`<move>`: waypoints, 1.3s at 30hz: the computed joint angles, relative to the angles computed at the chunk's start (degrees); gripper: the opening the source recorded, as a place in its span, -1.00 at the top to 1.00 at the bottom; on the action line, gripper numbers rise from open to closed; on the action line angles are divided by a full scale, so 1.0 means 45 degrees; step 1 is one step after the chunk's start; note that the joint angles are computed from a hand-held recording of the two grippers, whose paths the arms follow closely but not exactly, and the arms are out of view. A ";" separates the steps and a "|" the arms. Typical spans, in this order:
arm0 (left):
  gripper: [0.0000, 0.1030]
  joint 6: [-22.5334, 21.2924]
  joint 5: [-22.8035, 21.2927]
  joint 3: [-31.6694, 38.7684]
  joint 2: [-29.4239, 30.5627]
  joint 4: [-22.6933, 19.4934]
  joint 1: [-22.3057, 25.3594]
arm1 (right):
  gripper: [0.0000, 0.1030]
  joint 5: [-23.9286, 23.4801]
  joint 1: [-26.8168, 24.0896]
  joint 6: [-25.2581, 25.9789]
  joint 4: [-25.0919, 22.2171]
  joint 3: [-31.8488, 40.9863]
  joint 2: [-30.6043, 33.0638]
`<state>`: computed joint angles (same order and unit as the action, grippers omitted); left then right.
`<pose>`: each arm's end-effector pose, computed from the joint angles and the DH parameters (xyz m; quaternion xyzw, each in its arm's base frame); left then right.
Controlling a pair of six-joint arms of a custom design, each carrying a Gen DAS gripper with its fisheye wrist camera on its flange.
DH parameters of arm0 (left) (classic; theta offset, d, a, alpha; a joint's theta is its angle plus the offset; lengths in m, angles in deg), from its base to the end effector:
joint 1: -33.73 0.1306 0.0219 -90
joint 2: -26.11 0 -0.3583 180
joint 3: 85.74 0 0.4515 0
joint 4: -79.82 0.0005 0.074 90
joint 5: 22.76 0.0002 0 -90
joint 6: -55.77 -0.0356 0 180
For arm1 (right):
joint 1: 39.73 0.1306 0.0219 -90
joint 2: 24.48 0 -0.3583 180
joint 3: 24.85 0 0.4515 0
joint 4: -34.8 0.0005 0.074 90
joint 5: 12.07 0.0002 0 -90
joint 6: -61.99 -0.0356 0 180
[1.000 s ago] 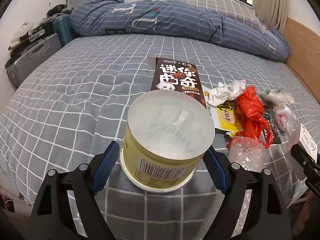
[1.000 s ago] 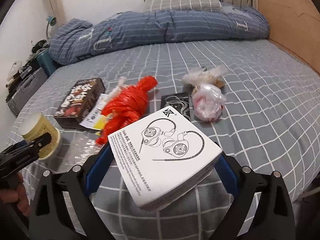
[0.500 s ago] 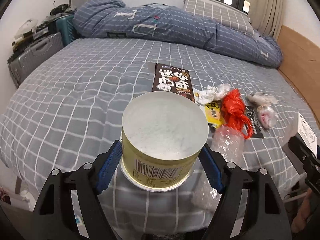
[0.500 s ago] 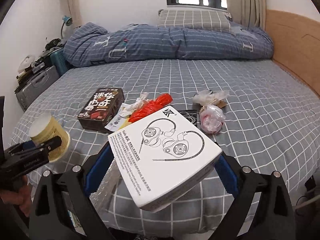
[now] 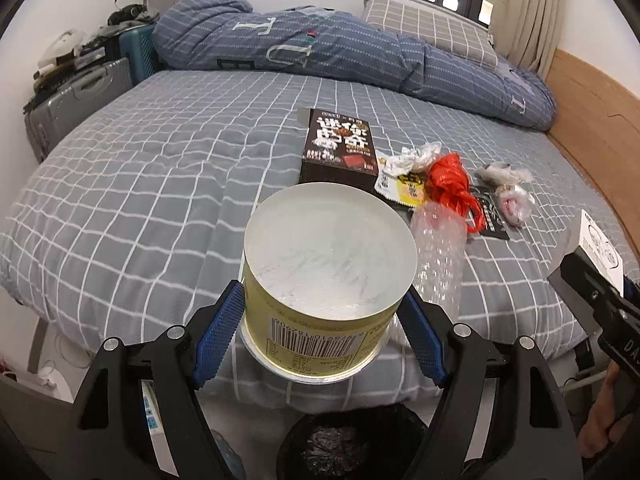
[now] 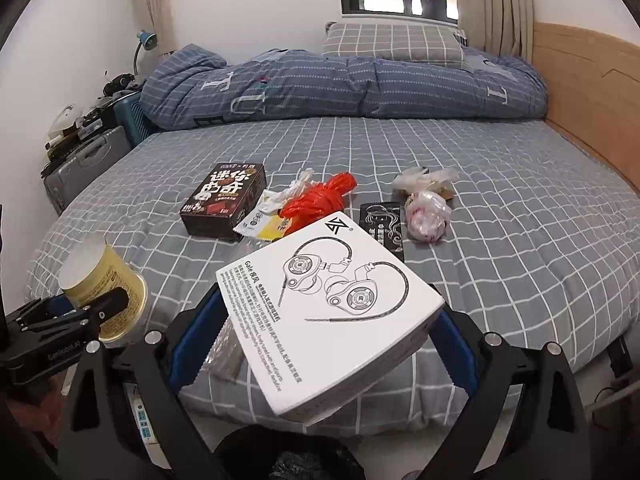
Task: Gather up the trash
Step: 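Carry the cup and the box toward the black trash bin with both tools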
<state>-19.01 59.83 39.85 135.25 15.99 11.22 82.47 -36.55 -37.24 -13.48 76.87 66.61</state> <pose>0.5986 -0.2436 0.5164 0.0357 0.9293 -0.0603 0.3626 0.5584 0.0277 0.5051 0.0648 0.8946 0.0123 0.4420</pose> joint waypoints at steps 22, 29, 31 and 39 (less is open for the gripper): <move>-0.45 0.0585 -0.0082 -0.3897 -0.2700 0.0195 -0.0222 | -0.76 0.0162 0.0608 -0.0050 -0.0659 -0.2292 -0.1868; -0.45 0.0514 -0.0177 -0.5026 -0.3550 -0.0094 -0.0336 | -0.76 -0.0054 0.0779 -0.0396 -0.0960 -0.3041 -0.2520; -0.45 0.0462 -0.0104 -0.5414 -0.3799 -0.0199 -0.0422 | -0.76 -0.0057 0.0878 -0.0490 -0.1100 -0.3369 -0.2766; -0.45 0.0429 -0.0076 -0.6882 -0.4656 -0.0359 -0.0736 | -0.76 -0.0079 0.1194 -0.1022 -0.1545 -0.4426 -0.3419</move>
<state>-17.07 59.48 8.88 114.30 14.37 7.90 82.12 -31.17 -41.84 -20.43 56.96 51.22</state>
